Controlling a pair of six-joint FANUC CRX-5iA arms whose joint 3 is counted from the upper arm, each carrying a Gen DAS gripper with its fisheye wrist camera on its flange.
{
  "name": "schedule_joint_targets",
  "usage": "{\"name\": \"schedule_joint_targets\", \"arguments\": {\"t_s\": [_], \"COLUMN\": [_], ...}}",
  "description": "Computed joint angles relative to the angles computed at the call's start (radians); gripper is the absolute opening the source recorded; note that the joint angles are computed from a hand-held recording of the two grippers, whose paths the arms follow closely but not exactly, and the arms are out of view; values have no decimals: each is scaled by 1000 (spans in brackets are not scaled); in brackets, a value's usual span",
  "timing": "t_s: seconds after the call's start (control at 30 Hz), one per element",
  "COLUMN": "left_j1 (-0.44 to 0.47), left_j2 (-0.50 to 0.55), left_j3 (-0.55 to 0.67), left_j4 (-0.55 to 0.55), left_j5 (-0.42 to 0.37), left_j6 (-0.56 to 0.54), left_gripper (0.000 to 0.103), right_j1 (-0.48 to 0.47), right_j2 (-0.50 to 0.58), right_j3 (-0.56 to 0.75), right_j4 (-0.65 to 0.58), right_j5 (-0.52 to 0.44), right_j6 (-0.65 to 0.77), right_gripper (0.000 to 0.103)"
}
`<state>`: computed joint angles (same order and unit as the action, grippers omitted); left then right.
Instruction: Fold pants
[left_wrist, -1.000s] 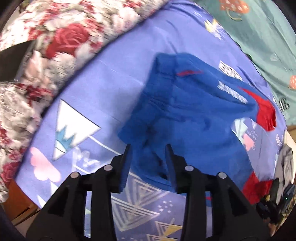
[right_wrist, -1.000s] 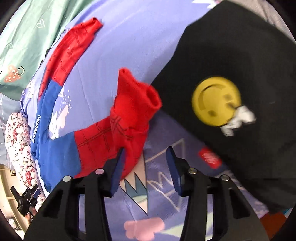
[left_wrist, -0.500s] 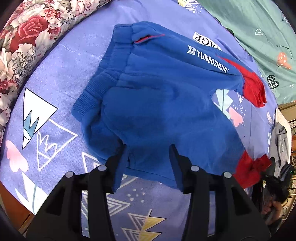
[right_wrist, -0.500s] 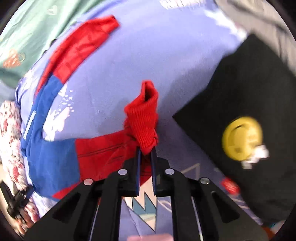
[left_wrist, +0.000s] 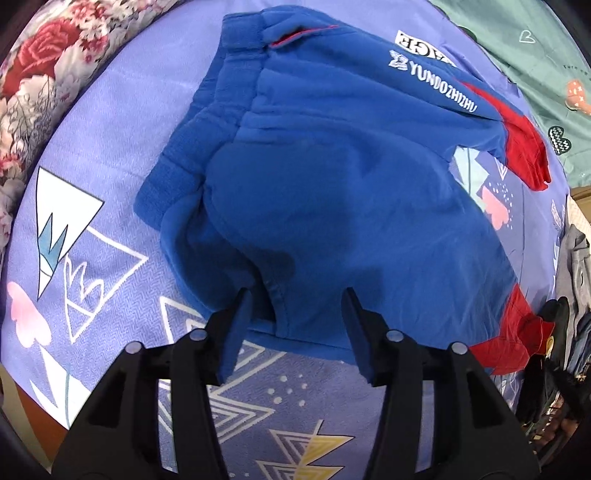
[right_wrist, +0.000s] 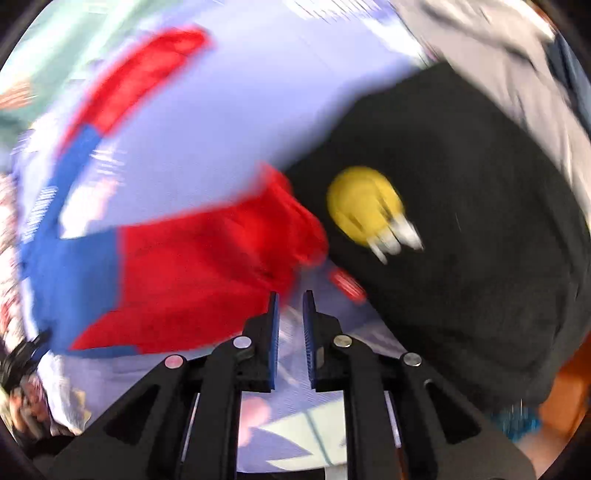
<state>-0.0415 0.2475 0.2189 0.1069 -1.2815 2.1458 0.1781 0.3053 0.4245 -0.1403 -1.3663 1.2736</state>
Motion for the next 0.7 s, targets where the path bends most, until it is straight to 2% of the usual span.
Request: {"name": "schedule_joint_targets", "arguments": {"t_s": [0.17,0.23,0.3,0.37,0.47,0.53,0.6,0.7], "left_j1": [-14,-16,-20,-15,5,17,20,23], "left_j2": [24,24,33,58,34,14,10,27], "left_j3": [27,20,25,37,0,-4,18,75], "left_j4": [8,8,-15,-19,12,18,-1,-31], "left_j5": [14,33,26,-12,26,55,63,51], "left_j6": [-32,-50,-50,-49,-50,-58,-52,-30], "left_gripper": [54,58,61,61,61,63,70,71], "right_j1": [-27,-19,-44,-38,-21,-12,-3,-11], "right_j2": [100,130,158,172,162,142,146,211], "right_j3": [67,50,53,92,140,144,166,260], "right_j4": [-111,-45,-71,-78,-87,-74,-40,-45], "right_j5": [-19,-9,-6,-40,-32,29,80,94], "right_j6": [8,-56,-129,-110,-13,13,7,-9], "right_gripper": [13,9,3,12,26,53,59,62]}}
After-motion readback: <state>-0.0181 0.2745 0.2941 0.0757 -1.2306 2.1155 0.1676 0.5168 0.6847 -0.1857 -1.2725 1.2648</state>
